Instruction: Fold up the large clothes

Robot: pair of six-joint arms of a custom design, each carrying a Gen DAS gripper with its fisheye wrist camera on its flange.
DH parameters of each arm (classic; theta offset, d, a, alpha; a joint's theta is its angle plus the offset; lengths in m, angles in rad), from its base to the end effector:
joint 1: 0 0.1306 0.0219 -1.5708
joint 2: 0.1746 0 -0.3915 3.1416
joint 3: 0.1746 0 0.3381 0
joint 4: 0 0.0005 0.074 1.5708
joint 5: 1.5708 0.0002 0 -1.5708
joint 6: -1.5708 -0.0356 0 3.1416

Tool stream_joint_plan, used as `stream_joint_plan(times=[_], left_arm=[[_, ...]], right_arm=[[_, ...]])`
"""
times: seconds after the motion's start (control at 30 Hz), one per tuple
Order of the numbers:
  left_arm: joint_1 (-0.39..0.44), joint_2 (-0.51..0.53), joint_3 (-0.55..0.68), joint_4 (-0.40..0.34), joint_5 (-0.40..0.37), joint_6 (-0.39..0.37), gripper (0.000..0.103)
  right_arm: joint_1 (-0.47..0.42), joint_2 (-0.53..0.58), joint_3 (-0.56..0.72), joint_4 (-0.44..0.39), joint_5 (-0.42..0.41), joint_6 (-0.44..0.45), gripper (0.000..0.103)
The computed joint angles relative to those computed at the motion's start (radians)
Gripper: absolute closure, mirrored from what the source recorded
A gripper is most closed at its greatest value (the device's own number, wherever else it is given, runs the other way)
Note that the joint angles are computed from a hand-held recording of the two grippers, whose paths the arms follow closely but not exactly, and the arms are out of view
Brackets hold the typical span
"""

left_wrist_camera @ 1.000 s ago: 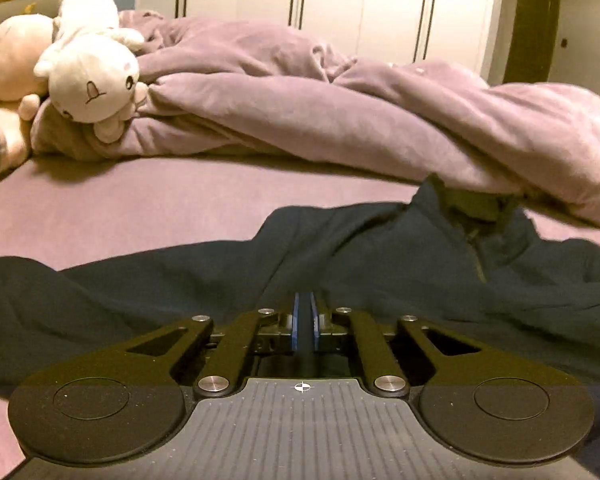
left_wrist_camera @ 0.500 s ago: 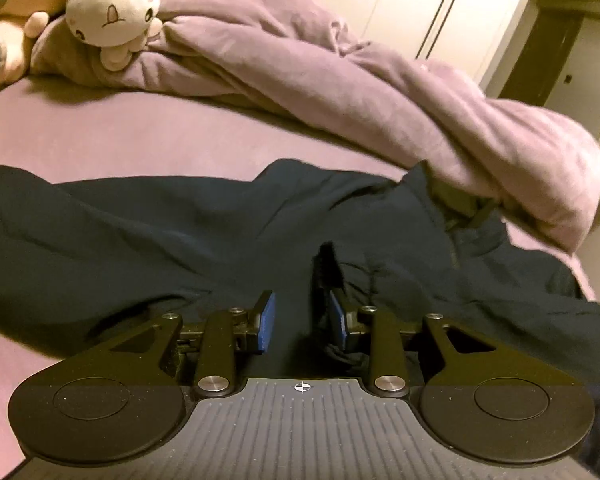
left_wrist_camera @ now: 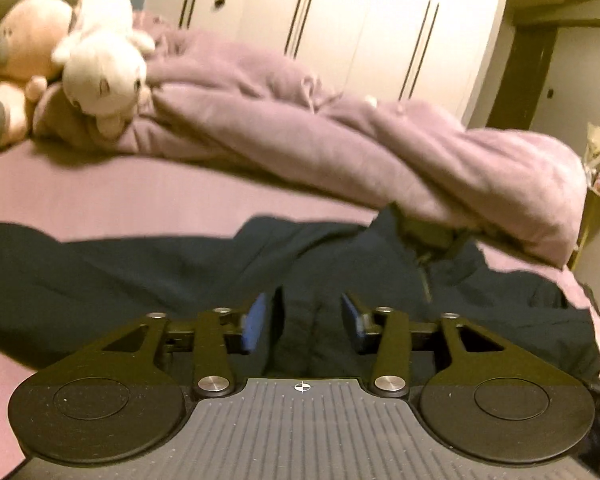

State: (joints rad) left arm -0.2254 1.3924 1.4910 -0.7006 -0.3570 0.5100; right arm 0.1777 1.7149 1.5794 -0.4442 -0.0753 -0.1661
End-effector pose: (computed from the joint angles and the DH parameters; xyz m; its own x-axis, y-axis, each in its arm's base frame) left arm 0.4366 -0.0879 0.4944 -0.4469 -0.3668 -0.8159 -0.3317 0.9150 -0.2296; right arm 0.5617 0.1031 0.3966 -0.5711 0.0649 -0.8183 -0.1458 0.9730 0.1790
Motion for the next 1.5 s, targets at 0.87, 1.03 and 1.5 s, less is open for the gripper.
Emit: stream_joint_plan(times=[0.87, 1.03, 1.5], left_arm=[[0.42, -0.242, -0.248, -0.091, 0.527, 0.326, 0.02], [0.678, -0.274, -0.29, -0.108, 0.538, 0.33, 0.02], [0.966, -0.227, -0.434, 0.15, 0.672, 0.581, 0.068]], right_arm=[[-0.01, -0.278, -0.327, 0.025, -0.157, -0.153, 0.057], [-0.044, -0.355, -0.427, -0.002, -0.226, -0.277, 0.057], [-0.021, -0.343, -0.431, 0.025, -0.156, -0.325, 0.057]])
